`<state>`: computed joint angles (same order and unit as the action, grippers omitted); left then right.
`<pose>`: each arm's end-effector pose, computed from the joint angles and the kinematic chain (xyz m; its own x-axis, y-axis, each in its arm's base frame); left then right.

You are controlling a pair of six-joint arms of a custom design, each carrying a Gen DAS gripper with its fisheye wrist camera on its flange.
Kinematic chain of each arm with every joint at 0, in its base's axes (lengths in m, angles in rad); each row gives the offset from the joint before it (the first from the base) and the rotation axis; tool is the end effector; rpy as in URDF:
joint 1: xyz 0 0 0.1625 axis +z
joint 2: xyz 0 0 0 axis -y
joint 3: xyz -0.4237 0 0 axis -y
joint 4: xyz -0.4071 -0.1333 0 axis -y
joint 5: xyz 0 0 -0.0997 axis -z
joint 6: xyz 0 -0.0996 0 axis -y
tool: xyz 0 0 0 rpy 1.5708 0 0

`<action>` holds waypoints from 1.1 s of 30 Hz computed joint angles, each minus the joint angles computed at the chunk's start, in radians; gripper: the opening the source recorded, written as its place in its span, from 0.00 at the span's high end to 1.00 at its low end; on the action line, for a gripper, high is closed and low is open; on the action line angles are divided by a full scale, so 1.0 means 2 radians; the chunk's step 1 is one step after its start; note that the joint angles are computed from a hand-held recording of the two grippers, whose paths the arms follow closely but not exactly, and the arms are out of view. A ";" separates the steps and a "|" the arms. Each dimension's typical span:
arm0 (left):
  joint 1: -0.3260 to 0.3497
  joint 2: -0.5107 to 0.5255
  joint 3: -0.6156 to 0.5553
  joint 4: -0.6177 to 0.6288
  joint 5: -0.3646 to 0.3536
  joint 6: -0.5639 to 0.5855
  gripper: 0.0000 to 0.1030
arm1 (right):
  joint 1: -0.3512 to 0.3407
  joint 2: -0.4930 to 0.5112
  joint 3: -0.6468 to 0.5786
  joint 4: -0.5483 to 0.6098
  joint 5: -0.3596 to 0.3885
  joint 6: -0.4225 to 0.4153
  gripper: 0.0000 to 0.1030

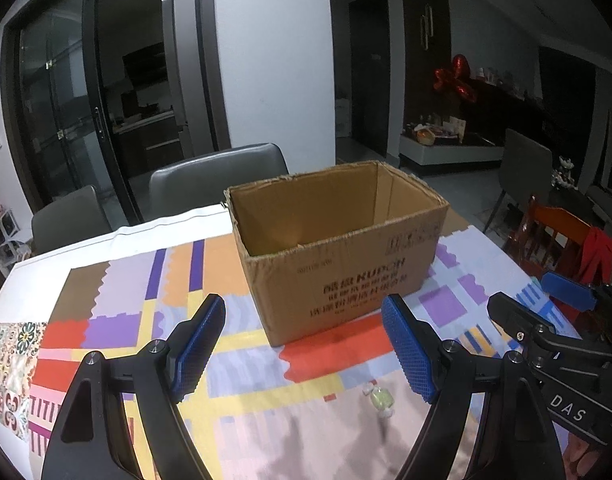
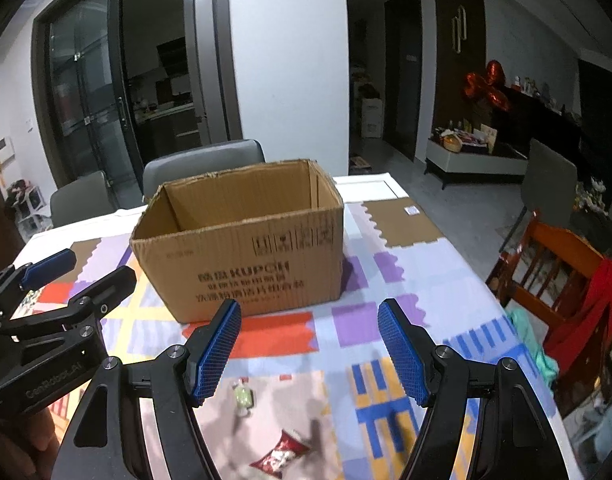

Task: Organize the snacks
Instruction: 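Withdraw both tools from the box toward the remaining candies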

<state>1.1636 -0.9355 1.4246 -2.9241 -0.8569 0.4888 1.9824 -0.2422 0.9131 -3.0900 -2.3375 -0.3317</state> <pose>-0.1079 -0.7515 0.3392 -0.6661 0.1405 -0.7325 0.6455 0.6005 -0.4719 0.3989 -0.7533 0.0384 -0.7348 -0.0188 0.6780 -0.5329 0.6345 -0.5599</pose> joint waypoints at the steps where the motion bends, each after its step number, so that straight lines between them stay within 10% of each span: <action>1: 0.000 -0.002 0.004 0.000 -0.002 0.001 0.22 | 0.001 -0.002 0.007 -0.003 -0.003 0.004 0.30; 33: 0.026 -0.032 0.092 0.035 -0.024 0.008 0.27 | -0.003 -0.023 0.126 -0.040 -0.052 0.062 0.30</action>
<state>1.2153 -0.9996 1.6093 -2.8532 -0.9051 0.5048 1.9756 -0.2888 1.1660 -3.1702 -2.4417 -0.2074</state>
